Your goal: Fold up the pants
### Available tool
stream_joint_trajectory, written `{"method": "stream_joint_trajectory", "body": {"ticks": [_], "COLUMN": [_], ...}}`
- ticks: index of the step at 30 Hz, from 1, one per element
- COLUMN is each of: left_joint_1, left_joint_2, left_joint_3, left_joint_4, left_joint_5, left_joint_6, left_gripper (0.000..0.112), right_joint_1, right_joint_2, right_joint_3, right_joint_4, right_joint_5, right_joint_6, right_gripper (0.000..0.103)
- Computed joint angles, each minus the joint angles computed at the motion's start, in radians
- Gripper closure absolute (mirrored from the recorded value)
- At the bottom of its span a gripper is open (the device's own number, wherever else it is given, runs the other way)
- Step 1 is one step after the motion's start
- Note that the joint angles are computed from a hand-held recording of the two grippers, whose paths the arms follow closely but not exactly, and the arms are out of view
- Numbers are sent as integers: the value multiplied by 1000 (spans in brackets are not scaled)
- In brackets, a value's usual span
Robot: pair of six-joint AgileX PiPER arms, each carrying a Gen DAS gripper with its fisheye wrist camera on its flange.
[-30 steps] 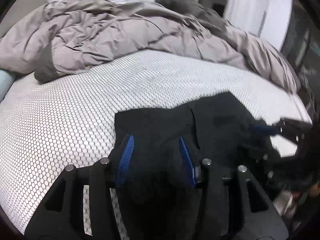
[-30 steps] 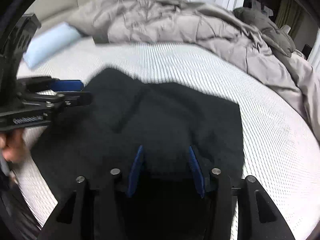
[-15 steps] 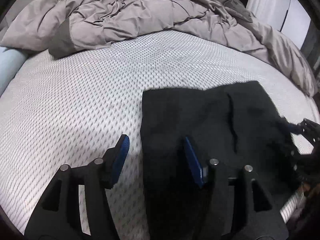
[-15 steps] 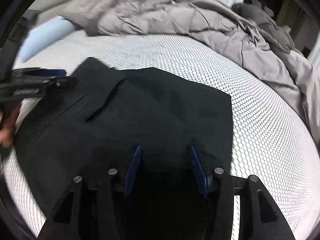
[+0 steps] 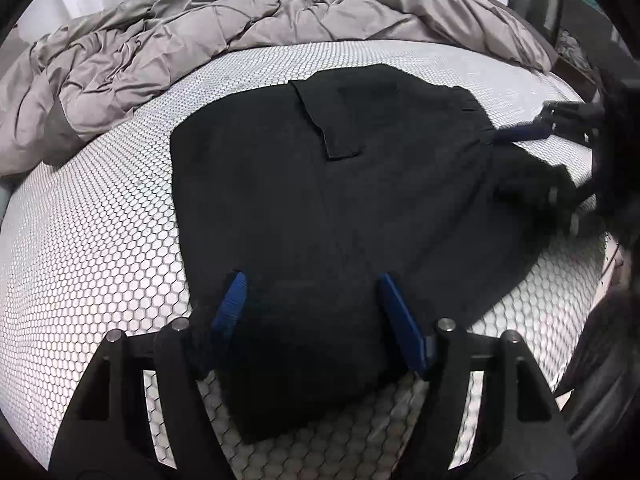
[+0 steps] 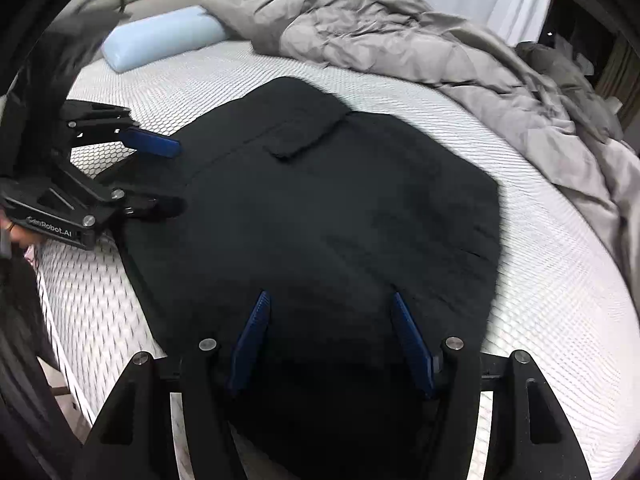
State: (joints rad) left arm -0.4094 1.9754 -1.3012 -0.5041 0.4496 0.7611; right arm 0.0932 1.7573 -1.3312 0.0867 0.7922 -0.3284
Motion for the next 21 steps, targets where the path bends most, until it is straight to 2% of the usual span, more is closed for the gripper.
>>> {"method": "stream_joint_trajectory", "body": {"ticks": [1,4,5,7,8,10,12,13,14,15,16,19,21], "left_joint_1": [20,111,142,189,213,255,275,281,286,298,305,297,285], "left_joint_2": [-15,-47,-39,-1,32,124,195,200,201,221,228,214,215], "left_joint_3": [10,18,0,-43,-78,-172,-242,-242,-246,-275,-285,-278,-294], "left_joint_4": [-63,-274,-315,-344,-331,-299,-300,-320,-337,-357,-382,-364,-359], "left_joint_5": [15,67,91,99,130,234,295,300,322,372,412,392,377], "left_joint_6": [59,166,167,62,-9,-135,-179,-157,-131,-111,-91,-87,-92], "left_gripper": [44,44,44,44,44,45,48,49,67,77,86,87,87], "right_joint_1": [-49,-248,-309,-403,-420,-430,-415,-405,-386,-367,-353,-334,-334], "right_joint_2": [-16,0,14,64,89,151,220,233,234,236,244,216,214], "right_joint_3": [6,-50,-58,-69,-71,-92,-149,-154,-147,-157,-181,-165,-157], "right_joint_4": [23,286,386,580,633,695,692,677,662,649,645,633,644], "right_joint_5": [22,166,183,222,232,256,280,272,250,239,253,212,189], "right_joint_6": [0,-56,-52,-63,-84,-77,-38,-36,-33,-42,-59,-78,-88], "right_gripper": [24,23,23,23,23,23,23,23,27,36,56,67,70]}}
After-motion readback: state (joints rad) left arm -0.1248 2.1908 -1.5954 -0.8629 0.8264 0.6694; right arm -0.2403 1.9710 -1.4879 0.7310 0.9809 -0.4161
